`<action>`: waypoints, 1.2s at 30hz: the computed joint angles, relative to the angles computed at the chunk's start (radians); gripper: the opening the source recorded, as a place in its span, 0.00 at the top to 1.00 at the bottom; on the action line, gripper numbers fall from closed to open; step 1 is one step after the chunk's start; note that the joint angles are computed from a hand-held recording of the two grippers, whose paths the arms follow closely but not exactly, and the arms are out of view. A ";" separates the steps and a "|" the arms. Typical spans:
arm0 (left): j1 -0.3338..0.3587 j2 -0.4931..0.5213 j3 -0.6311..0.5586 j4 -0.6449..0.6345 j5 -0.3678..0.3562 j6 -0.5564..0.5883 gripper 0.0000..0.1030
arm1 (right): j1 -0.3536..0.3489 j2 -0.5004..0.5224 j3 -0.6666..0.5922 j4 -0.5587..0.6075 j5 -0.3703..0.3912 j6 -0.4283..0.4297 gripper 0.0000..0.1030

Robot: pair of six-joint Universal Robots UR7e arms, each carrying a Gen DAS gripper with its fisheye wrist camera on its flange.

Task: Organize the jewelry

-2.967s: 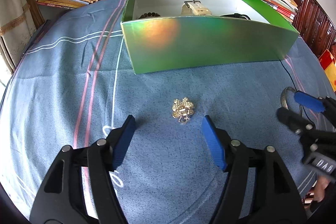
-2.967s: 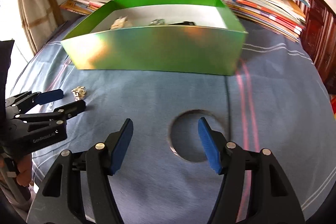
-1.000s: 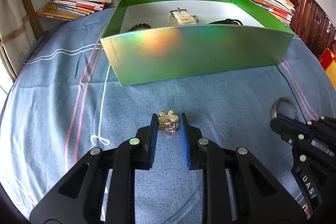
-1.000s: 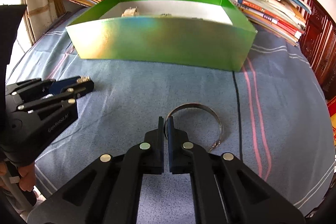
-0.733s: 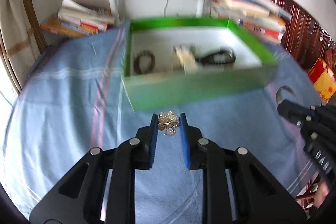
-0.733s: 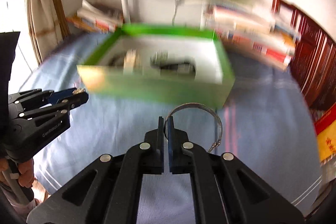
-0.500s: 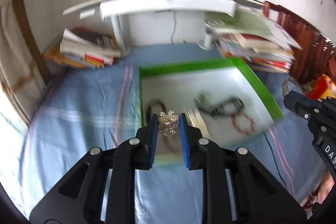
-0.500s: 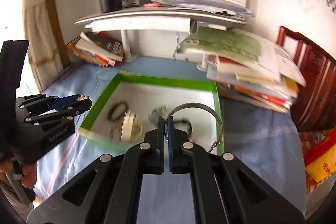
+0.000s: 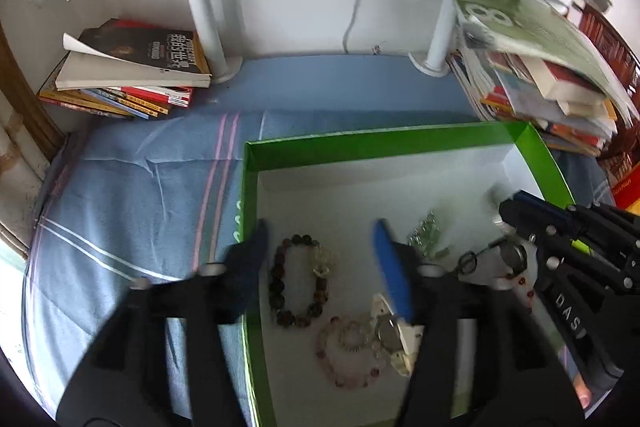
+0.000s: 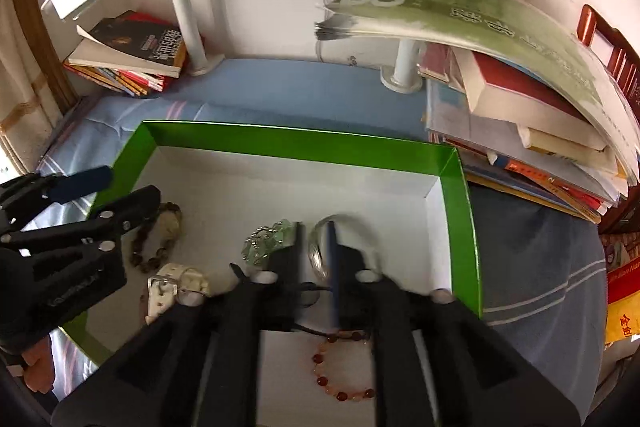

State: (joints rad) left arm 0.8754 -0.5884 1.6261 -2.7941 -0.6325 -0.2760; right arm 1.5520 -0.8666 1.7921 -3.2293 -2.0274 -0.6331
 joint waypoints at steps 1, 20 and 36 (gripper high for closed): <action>0.000 -0.004 0.000 0.004 -0.003 -0.005 0.43 | -0.002 -0.010 0.010 -0.008 0.010 0.006 0.59; -0.382 -0.147 0.656 -0.481 0.392 -0.264 0.08 | 0.002 -0.193 0.675 -0.965 0.144 -0.085 0.03; -0.562 -0.254 0.790 -0.130 0.409 -0.601 0.04 | 0.057 -0.168 0.780 -1.168 0.096 -0.124 0.03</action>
